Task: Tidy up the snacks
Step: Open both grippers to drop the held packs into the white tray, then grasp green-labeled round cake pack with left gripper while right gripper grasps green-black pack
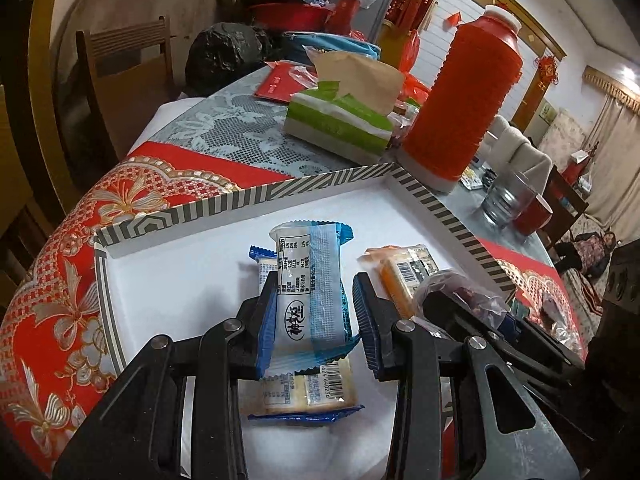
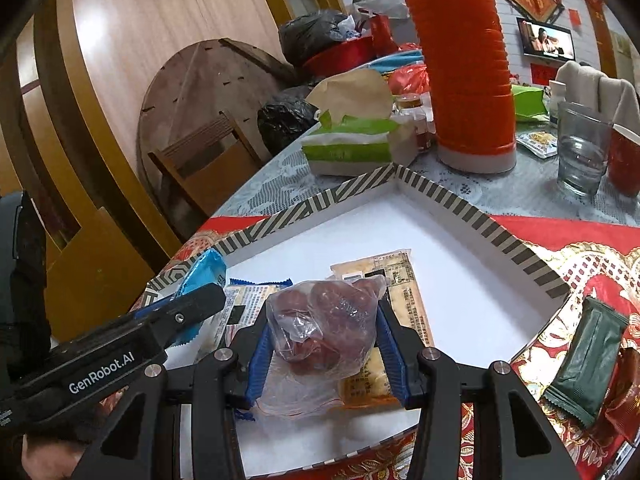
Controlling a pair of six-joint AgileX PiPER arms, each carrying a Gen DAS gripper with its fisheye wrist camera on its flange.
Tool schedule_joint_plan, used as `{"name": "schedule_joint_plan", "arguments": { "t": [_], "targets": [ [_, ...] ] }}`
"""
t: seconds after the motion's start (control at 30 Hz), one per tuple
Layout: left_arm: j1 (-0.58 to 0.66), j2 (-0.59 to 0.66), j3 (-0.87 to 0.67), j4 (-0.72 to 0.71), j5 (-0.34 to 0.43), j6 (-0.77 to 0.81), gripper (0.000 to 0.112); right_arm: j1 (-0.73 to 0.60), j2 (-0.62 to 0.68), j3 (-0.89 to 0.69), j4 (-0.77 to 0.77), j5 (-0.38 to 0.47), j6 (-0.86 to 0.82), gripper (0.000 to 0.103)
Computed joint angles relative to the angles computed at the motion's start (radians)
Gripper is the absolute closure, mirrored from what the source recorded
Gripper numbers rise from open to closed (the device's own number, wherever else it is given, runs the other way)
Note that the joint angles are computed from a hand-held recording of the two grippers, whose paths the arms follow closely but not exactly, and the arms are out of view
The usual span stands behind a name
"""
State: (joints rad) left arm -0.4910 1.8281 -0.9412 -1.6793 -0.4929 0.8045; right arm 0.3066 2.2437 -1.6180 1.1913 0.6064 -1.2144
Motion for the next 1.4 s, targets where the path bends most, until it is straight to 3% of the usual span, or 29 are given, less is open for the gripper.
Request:
{"name": "schedule_joint_plan", "arguments": {
  "t": [0.2, 0.4, 0.53, 0.77, 0.83, 0.93, 1.03, 1.1, 1.17, 1.27, 1.4],
  "targets": [
    [0.002, 0.004, -0.013, -0.043, -0.002, 0.036, 0.074, -0.006, -0.022, 0.04, 0.104, -0.001, -0.092, 0.05],
    [0.007, 0.004, -0.015, -0.056, 0.003, 0.036, 0.051, -0.01, -0.045, 0.069, 0.163, -0.016, -0.15, 0.049],
    [0.006, -0.002, -0.009, -0.039, 0.007, 0.015, 0.043, -0.023, -0.072, 0.077, 0.175, 0.001, -0.138, 0.049],
    [0.009, -0.005, 0.007, 0.001, 0.01, -0.053, 0.038, -0.158, -0.252, 0.195, 0.211, 0.082, -0.217, 0.049],
    [-0.006, -0.015, 0.023, 0.048, -0.018, -0.111, 0.038, -0.239, -0.308, 0.249, 0.224, 0.115, -0.273, 0.042],
    [-0.045, -0.042, 0.057, 0.15, -0.083, -0.224, 0.036, -0.38, -0.363, 0.317, 0.222, 0.164, -0.366, 0.032],
    [-0.101, -0.067, 0.086, 0.284, -0.141, -0.327, 0.034, -0.508, -0.377, 0.362, 0.157, 0.174, -0.432, 0.03],
    [-0.133, -0.074, 0.091, 0.406, -0.136, -0.375, 0.03, -0.592, -0.36, 0.386, 0.113, 0.189, -0.501, 0.03],
    [-0.143, -0.054, 0.077, 0.594, -0.061, -0.443, 0.028, -0.655, -0.33, 0.401, 0.061, 0.218, -0.546, 0.03],
    [-0.142, 0.018, -0.02, 0.894, 0.172, -0.594, 0.028, -0.71, -0.289, 0.438, 0.003, 0.225, -0.616, 0.03],
    [-0.192, 0.094, -0.129, 1.294, 0.321, -0.832, 0.028, -0.743, -0.258, 0.468, 0.061, 0.214, -0.735, 0.03]
  ]
}}
